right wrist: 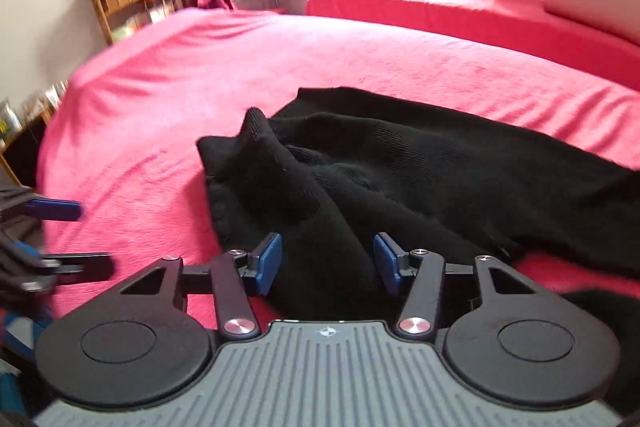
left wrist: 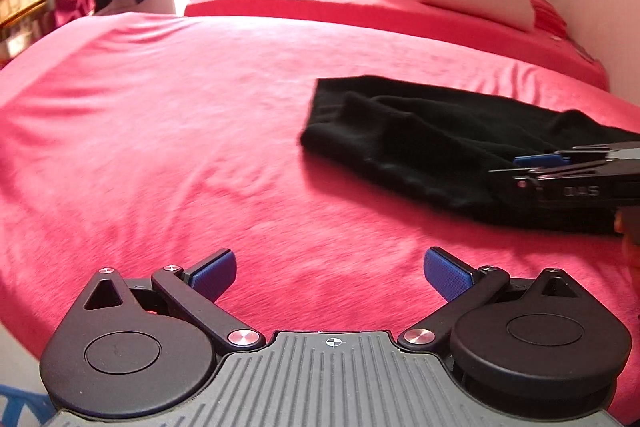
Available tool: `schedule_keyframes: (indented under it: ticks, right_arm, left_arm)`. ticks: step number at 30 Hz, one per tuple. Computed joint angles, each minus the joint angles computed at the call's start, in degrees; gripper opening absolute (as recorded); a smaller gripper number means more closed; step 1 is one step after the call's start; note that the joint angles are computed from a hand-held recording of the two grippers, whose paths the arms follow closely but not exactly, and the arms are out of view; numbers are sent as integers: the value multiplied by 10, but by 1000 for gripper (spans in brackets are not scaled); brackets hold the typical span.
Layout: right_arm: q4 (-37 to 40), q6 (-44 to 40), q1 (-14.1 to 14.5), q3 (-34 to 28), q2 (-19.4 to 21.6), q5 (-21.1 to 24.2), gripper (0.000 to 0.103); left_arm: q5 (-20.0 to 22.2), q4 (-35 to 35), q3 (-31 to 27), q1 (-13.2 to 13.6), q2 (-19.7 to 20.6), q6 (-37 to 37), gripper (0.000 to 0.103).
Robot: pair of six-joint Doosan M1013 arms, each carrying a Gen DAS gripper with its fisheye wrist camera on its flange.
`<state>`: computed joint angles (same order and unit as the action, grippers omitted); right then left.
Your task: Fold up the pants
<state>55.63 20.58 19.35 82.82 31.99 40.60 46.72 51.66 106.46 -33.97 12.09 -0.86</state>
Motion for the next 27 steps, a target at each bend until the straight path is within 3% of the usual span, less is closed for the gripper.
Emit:
schedule_keyframes:
  ticks: [1,2,3,4,6,8,11,13,14,21,24,27]
  right_arm:
    - [-11,9,5,-2,3,-4,55]
    - [-12,6,7,-3,3,7,43]
    - [2,-14,7,5,-1,21,39]
    - [27,-63,4,21,-12,43,39]
    - [58,-174,-3,45,-30,113,48]
    - [64,-240,-10,74,-49,140,54]
    - [65,-204,-29,86,-58,157,54]
    - [98,-201,-51,97,-63,181,61]
    - [109,-203,-57,105,-67,172,68]
    - [201,-200,-108,156,-96,96,75]
    - [273,-209,-139,180,-111,44,83]
    - [365,-222,-180,200,-125,6,91]
  left_arm:
    - [2,0,2,0,-2,-4,103]
    - [7,1,3,-2,-3,-10,103]
    - [10,3,5,-2,-5,-15,103]
    - [12,7,9,-3,-8,-22,103]
    - [16,22,14,-4,-14,-38,103]
    - [15,38,17,-4,-20,-59,103]
    - [-11,49,20,0,-27,-79,103]
    - [-35,38,16,5,-26,-67,103]
    - [-46,32,14,6,-23,-59,103]
    - [-108,-70,-15,21,12,34,103]
    - [-103,-123,-36,25,30,98,103]
    - [-92,-105,-52,21,40,100,103]
